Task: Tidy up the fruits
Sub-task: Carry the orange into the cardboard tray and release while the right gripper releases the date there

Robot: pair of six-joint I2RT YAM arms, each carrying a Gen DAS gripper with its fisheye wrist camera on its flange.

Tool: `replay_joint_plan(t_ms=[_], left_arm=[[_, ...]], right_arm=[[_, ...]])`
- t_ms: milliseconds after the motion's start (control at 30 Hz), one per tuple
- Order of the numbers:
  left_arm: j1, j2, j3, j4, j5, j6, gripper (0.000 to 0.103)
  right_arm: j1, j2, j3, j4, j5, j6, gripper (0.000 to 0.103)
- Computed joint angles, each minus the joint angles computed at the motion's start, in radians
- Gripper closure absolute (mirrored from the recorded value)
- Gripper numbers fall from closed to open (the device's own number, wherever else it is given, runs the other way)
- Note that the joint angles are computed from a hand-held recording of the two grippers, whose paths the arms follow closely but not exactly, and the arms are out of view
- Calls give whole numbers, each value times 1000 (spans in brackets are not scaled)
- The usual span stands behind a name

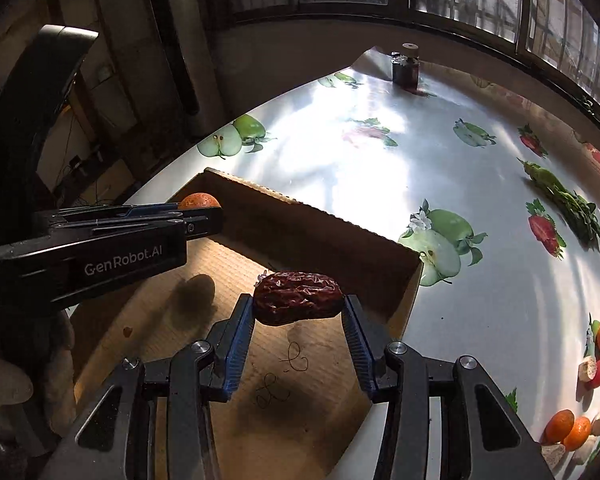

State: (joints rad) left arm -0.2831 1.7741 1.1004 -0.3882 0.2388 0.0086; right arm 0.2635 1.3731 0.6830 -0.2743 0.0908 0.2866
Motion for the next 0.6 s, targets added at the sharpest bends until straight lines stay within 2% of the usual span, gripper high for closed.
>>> replay_joint_plan(t_ms=[200,300,367,500,567,600], left_arm=[[-19,48,13,18,-26,-5,70],[-29,44,9,20,-42,-2,66],[-32,16,-16,35,-61,-9,60],[-23,-94,-101,59,-75,-44,56],[-33,-176,-176,97,-93,-53,45],[-46,-216,-214,116,-109,-57,43]], right_arm=[[-23,76,12,34,15,-18,54],[-10,91,16,47,47,-20,52],[-6,80,9,51,60,-19,43],[-9,-59,-51,39,61,0,40],[-17,-192,-104,4,55,18,39],[-14,-259,-125,-30,72,31,38]])
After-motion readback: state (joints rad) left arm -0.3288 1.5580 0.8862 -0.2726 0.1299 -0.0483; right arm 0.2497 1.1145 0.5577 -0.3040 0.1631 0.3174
